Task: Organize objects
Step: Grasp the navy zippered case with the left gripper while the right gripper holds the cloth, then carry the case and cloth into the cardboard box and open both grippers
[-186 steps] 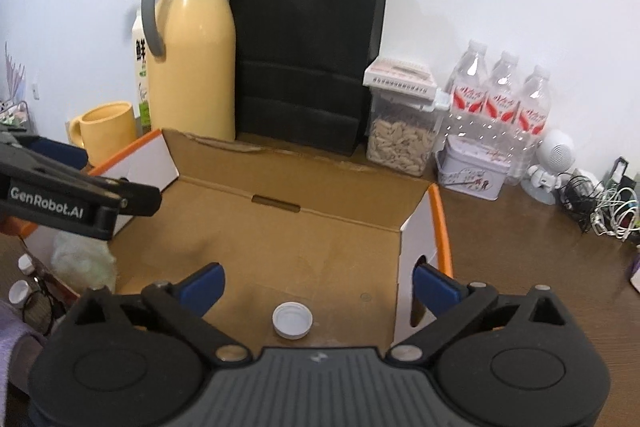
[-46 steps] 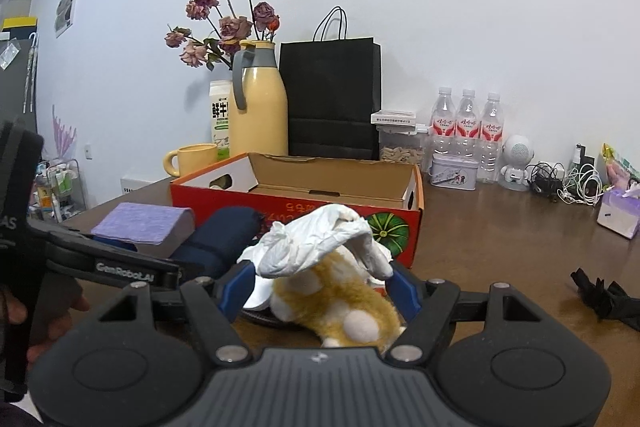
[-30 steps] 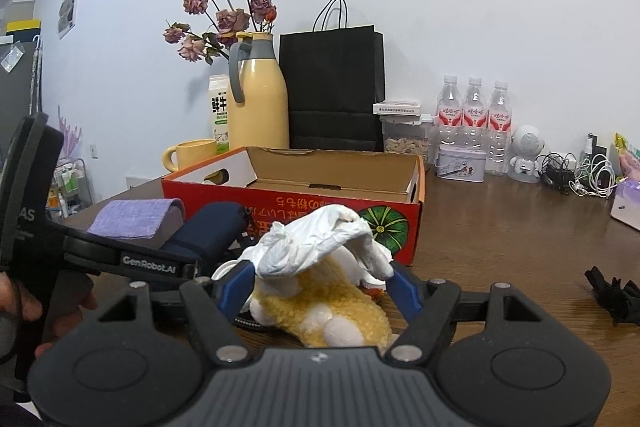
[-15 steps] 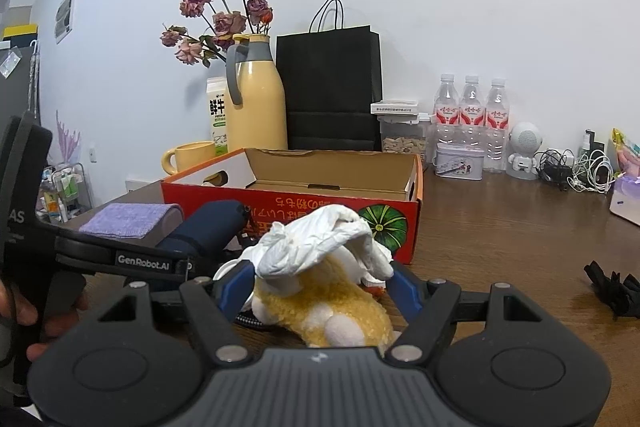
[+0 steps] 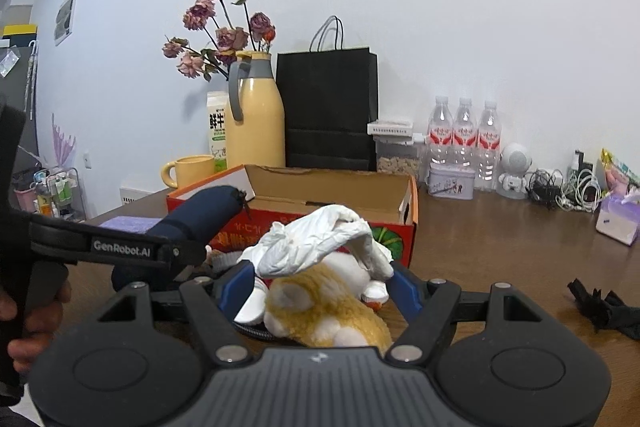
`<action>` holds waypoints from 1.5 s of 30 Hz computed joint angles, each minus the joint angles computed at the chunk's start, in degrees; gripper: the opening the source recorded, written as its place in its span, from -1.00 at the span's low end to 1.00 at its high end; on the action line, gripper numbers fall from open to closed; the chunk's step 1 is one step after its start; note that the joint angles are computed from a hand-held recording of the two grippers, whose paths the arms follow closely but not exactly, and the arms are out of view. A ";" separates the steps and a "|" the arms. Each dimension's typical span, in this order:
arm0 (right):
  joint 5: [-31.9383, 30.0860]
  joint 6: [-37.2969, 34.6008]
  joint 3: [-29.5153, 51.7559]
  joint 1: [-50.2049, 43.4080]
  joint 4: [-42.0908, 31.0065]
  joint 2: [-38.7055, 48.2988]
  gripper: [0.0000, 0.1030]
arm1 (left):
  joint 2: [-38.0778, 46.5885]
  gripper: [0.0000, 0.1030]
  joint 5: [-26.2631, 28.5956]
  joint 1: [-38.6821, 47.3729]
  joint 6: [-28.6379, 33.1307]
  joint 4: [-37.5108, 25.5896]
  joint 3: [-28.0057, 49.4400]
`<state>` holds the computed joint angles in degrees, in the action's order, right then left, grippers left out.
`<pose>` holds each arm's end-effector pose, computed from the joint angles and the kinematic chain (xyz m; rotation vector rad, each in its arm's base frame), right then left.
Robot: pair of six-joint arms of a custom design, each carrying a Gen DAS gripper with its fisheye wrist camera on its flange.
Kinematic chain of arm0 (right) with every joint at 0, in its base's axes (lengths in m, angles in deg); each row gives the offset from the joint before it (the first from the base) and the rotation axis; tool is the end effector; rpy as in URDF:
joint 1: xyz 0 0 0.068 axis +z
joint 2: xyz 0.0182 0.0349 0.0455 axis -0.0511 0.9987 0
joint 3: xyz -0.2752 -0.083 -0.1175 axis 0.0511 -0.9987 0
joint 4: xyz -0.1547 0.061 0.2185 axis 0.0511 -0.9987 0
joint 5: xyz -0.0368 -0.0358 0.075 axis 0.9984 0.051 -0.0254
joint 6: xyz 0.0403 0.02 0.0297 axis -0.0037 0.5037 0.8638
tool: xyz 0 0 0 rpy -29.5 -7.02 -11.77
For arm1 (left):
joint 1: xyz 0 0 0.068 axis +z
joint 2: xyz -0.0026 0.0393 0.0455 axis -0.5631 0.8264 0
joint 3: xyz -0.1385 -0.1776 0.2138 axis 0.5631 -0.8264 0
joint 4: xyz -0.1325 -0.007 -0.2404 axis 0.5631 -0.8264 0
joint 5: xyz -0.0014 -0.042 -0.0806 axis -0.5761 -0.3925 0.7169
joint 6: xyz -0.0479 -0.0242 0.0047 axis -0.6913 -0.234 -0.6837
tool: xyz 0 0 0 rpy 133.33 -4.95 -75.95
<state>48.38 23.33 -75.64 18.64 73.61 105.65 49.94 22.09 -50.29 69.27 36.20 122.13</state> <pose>0.2183 0.0744 0.1567 -0.0363 1.8873 0.0315 0.3216 -0.0992 0.1836 0.3484 2.0343 -0.4005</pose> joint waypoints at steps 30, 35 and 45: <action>-11.16 -5.54 35.31 -11.51 -14.36 20.41 0.39 | 21.76 0.24 -3.22 1.35 -2.14 -20.05 41.71; -13.69 -5.82 43.42 -13.71 -20.46 26.41 0.40 | 28.69 0.24 -4.40 1.23 -1.09 -27.68 52.08; -16.51 -6.06 50.16 -15.17 -26.47 32.30 0.57 | 32.79 0.29 -5.33 0.40 1.06 -31.99 57.76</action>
<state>31.87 17.28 -25.49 3.47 47.13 137.95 82.73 16.76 -49.90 70.33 4.20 179.89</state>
